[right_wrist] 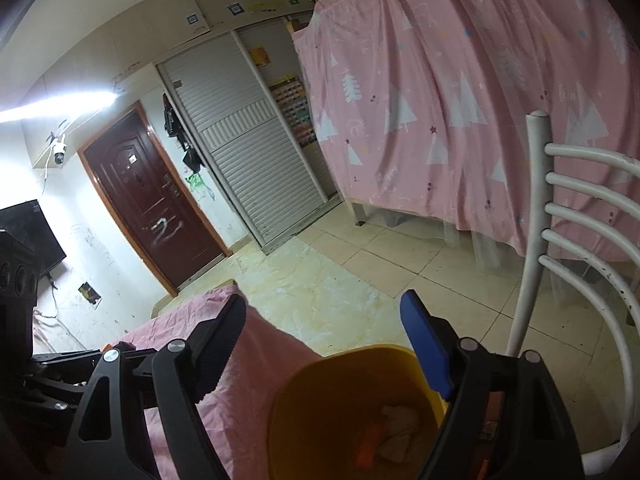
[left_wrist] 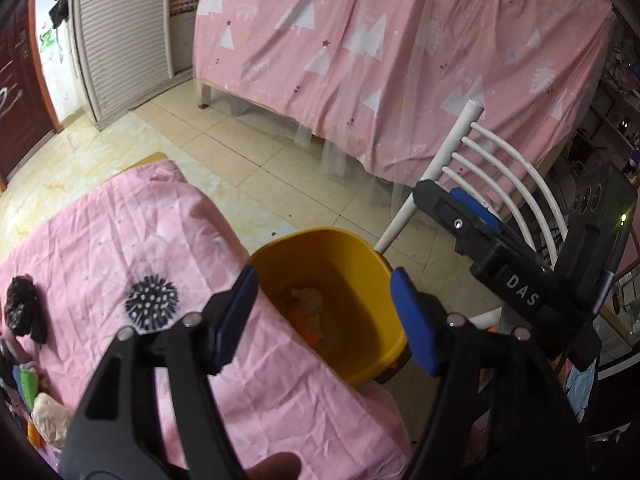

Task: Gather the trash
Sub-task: 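Carry both items to the yellow bucket and open both tools to drop them, then grasp the white cloth with the left tool while the right tool grasps the cream ball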

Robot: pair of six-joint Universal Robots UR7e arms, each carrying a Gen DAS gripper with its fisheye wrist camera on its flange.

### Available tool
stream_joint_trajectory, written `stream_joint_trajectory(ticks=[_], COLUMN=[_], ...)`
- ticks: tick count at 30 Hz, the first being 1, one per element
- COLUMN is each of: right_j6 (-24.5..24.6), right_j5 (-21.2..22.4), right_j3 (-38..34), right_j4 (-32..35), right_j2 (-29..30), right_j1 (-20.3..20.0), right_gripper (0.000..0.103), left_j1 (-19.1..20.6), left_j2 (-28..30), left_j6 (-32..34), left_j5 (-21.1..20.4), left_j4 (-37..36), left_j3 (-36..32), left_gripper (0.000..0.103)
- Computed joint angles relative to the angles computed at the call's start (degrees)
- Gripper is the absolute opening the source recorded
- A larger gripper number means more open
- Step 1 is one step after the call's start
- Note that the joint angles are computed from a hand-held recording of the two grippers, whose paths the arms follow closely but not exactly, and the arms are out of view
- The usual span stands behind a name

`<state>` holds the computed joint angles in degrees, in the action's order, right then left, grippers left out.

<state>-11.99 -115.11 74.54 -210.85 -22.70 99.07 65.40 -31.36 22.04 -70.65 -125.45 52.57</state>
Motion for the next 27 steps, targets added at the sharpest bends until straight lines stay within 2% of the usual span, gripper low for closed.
stream_joint_trajectory(ticks=[5, 13, 19, 27], right_j6=[-0.6, -3.4, -4.4, -6.3], right_j5=[1.6, 1.8, 2.4, 2.9], right_j3=[-2.3, -8.3, -13.3, -21.3], right_j4=[3.0, 9.5, 16.1, 24.1], right_j2=[1.3, 5.2, 8.4, 13.4], right_j1=[0.6, 3.4, 5.4, 8.2], right_gripper=[0.073, 0.073, 0.073, 0.074], left_j1=[0.6, 2.1, 3.5, 6.3], left_j2=[-2.5, -7.7, -11.6, -14.8], left_j6=[-1.2, -2.3, -1.9, -2.8], left_j5=[-0.1, -0.1, 1.9, 4.8], left_j4=[-1.5, -4.8, -9.1, -12.8], left_j3=[2.0, 6.0, 9.0, 9.1], left_gripper=[0.066, 0.070, 0.070, 0.070])
